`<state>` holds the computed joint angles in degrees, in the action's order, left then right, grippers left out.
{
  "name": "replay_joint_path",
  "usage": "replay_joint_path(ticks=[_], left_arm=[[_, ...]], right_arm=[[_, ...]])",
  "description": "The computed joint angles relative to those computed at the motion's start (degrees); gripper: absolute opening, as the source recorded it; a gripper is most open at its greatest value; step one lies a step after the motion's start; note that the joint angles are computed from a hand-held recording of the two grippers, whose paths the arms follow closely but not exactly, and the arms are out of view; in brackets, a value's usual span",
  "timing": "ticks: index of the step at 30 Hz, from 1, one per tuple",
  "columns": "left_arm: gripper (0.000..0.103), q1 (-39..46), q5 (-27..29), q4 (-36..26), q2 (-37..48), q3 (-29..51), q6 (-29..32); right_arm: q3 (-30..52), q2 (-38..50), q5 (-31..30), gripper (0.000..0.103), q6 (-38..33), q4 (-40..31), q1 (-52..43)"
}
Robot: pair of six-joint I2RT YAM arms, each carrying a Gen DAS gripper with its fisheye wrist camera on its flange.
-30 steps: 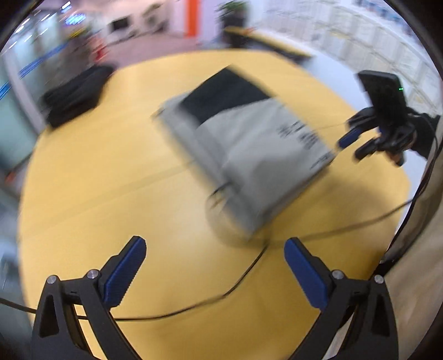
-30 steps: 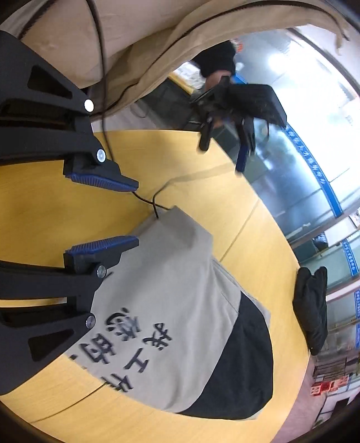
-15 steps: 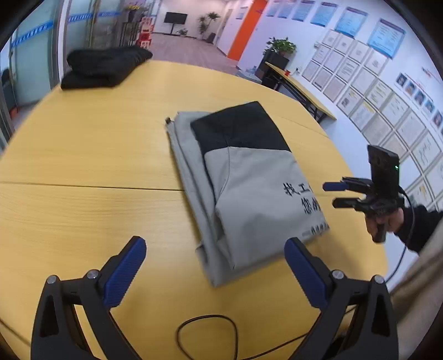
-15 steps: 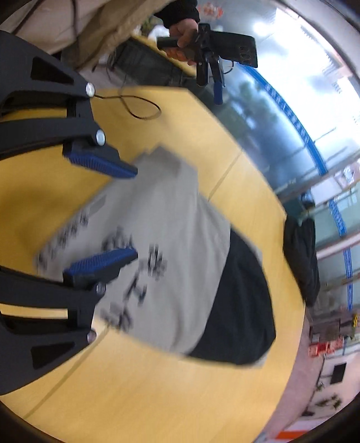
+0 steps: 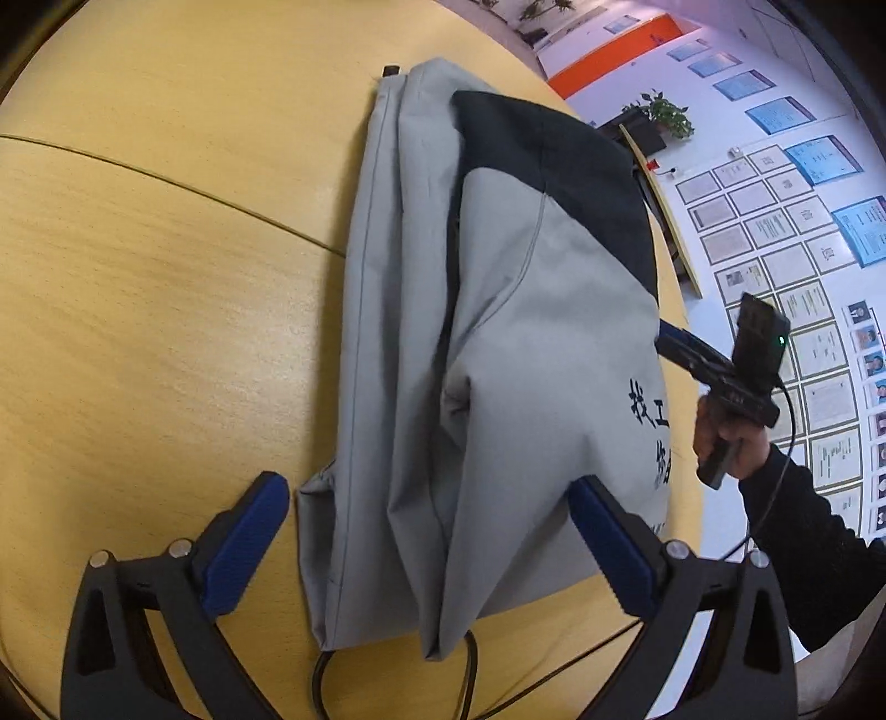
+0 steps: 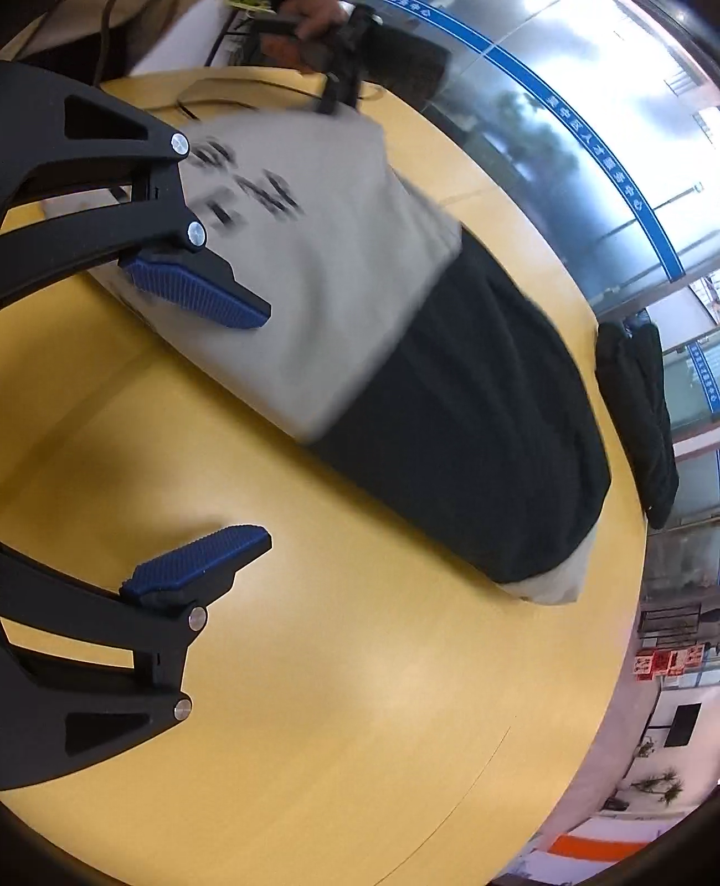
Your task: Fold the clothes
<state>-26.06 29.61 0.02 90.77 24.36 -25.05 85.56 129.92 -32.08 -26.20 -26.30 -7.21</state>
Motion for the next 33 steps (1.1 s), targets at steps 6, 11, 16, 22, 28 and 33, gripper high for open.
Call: replay_joint_path(ticks=[6, 11, 16, 22, 28, 33], left_arm=[[0.103, -0.63, 1.89, -1.05, -1.91, -1.09, -5.75], [0.103, 3.22, 10.78, 5.77, 0.63, -3.68, -13.08], [0.102, 4.44, 15.23, 9.72, 3.01, -4.46, -16.12], [0.035, 2.01, 17.23, 16.94, 10.53, -4.57, -19.96], [0.024, 4.76, 19.15, 10.49, 1.4, -6.35, -14.42], [0.021, 13.01, 24.21, -6.22, -14.24, -5.85, -4.97]], right_arm=[[14.94, 10.44, -5.27, 0.082, 2.87, -6.41, 2.17], [15.8, 12.17, -6.33, 0.085, 4.88, -5.77, 3.19], [11.96, 10.25, -3.77, 0.069, 7.45, -1.53, 4.2], [3.76, 5.16, 2.43, 0.05, 11.1, 6.28, 6.13], [-9.29, -5.34, 11.05, 0.023, 12.23, 16.68, 9.79], [-18.15, -13.74, 18.64, 0.018, 15.74, 24.48, 14.23]])
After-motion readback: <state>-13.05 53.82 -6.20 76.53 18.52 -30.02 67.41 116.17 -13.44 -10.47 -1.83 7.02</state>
